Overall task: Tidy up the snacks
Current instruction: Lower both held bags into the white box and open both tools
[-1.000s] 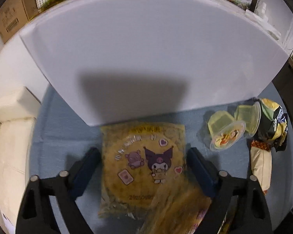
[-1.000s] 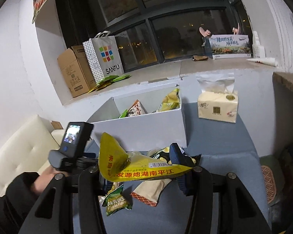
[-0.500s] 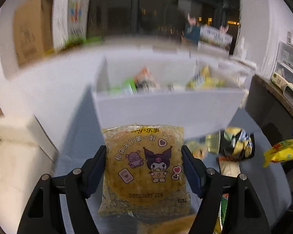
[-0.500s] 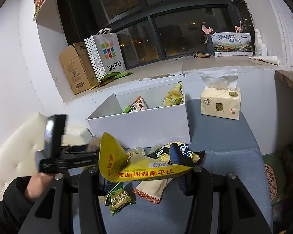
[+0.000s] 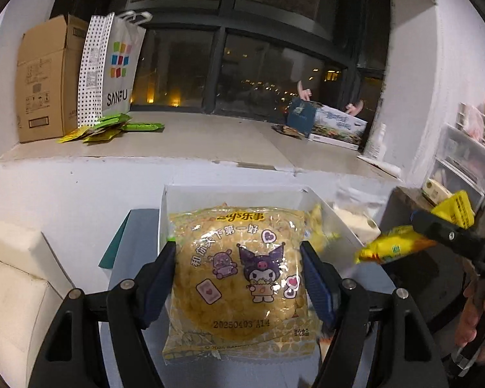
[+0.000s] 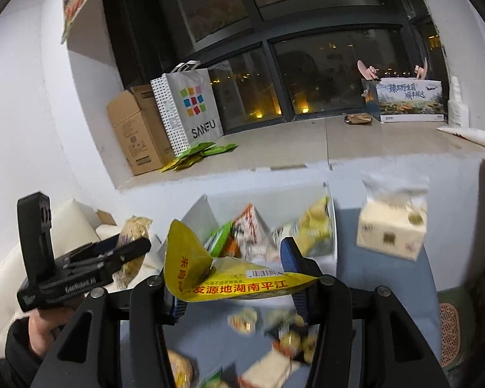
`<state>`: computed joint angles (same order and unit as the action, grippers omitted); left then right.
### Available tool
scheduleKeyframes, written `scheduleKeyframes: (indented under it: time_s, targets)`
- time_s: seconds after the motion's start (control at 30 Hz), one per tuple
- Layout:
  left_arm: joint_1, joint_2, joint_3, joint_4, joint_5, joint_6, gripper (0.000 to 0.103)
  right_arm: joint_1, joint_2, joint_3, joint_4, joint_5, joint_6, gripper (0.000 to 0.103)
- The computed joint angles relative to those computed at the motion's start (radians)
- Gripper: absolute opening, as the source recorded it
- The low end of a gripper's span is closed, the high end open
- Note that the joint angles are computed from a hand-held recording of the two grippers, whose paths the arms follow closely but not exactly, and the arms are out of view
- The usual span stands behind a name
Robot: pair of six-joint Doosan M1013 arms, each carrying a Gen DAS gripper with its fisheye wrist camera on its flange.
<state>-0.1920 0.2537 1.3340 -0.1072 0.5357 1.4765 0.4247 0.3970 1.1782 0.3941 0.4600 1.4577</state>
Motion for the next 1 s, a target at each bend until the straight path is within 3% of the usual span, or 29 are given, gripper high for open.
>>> scheduleKeyframes:
  time_s: [0.07,0.23,0.33,0.37,0.4,0.5,0.6,0.87,1.0]
  targets:
    - [0.014,0.058,-0.08,-0.042,0.062,0.024,0.077,0.001,0.048,-0.091,-0.052,0.04,0.037,0.055]
    - [0.028,0.158,-0.218,-0.038,0.172,0.033,0.077,0.008,0.221,-0.389,-0.254,0.238,0.19,0.055]
    - [0.028,0.203,-0.282,0.01,0.229,-0.004,0.081,0.003,0.327,-0.573,-0.263,0.362,0.229,0.056]
    - [0.029,0.215,-0.297,0.021,0.252,-0.019,0.096,0.001,0.358,-0.625,-0.262,0.391,0.235,0.061]
    - [0.03,0.225,-0.311,0.033,0.273,-0.035,0.103,0.0,0.386,-0.676,-0.262,0.422,0.236,0.066]
    - [0.039,0.222,-0.295,-0.006,0.26,-0.012,0.103,0.0,0.465,-0.823,-0.254,0.526,0.246,0.102]
    - [0.039,0.205,-0.264,-0.005,0.239,-0.004,0.103,0.008,0.427,-0.748,-0.292,0.447,0.253,0.103]
    - [0.029,0.144,-0.206,-0.023,0.18,0.051,0.103,0.016,0.351,-0.639,-0.304,0.378,0.206,0.103]
    - [0.016,0.082,-0.134,-0.03,0.115,0.097,0.103,0.022,0.278,-0.522,-0.292,0.305,0.158,0.103]
